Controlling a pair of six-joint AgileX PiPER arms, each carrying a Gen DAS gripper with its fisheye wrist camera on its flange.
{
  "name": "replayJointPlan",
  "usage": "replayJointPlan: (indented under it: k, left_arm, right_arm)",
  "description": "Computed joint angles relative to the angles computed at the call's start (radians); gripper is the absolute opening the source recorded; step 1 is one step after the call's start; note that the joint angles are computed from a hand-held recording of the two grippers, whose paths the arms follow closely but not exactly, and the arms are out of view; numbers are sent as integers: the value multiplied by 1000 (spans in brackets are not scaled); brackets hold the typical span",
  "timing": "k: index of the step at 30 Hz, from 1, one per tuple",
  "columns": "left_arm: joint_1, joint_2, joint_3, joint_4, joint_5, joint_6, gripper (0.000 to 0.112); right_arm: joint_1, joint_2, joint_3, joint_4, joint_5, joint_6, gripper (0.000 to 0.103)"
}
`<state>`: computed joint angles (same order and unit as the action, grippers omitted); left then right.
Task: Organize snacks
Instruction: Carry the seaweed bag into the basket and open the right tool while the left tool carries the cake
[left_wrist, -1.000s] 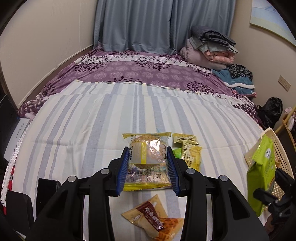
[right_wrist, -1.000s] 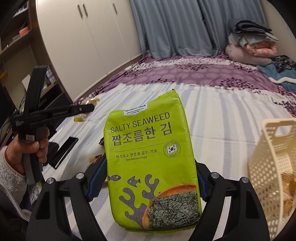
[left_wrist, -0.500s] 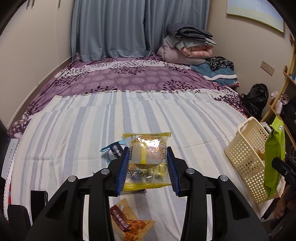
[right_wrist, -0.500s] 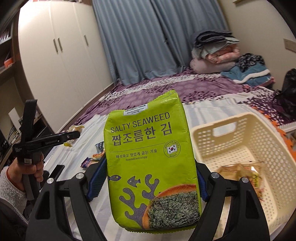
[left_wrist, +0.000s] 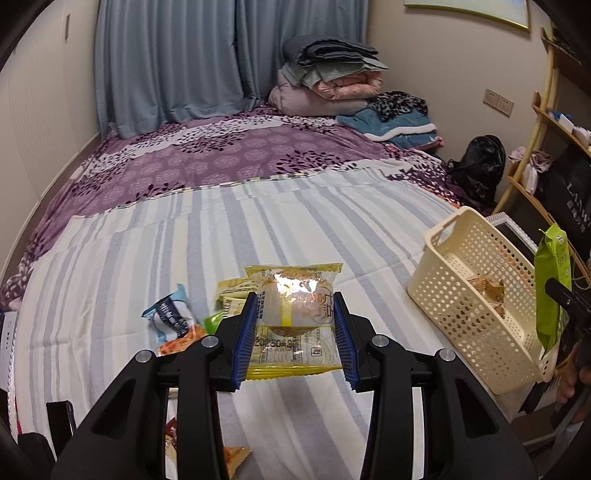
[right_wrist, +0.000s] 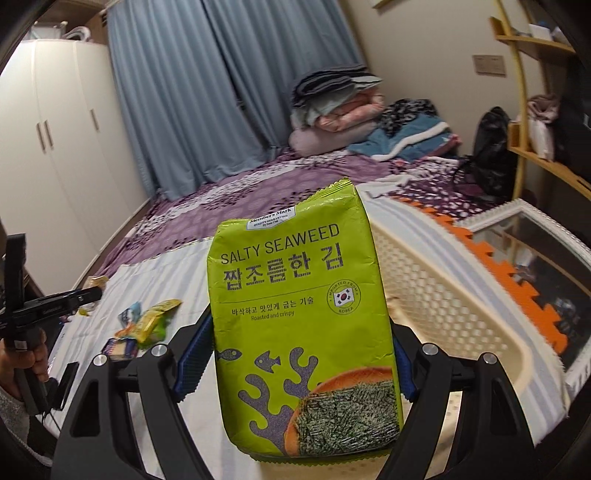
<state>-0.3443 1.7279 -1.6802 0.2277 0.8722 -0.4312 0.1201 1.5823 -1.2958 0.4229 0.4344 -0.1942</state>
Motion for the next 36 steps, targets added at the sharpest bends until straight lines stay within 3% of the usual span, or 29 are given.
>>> replayJointPlan:
  k: [19, 36]
  left_arm:
    - [-148, 145, -234, -27, 102, 70, 40]
    - [-319, 460, -727, -181, 271, 213, 40]
  right_arm:
    - [-97, -45, 116, 75, -63, -17, 85]
    - [-185, -107, 216, 232, -101, -150, 85]
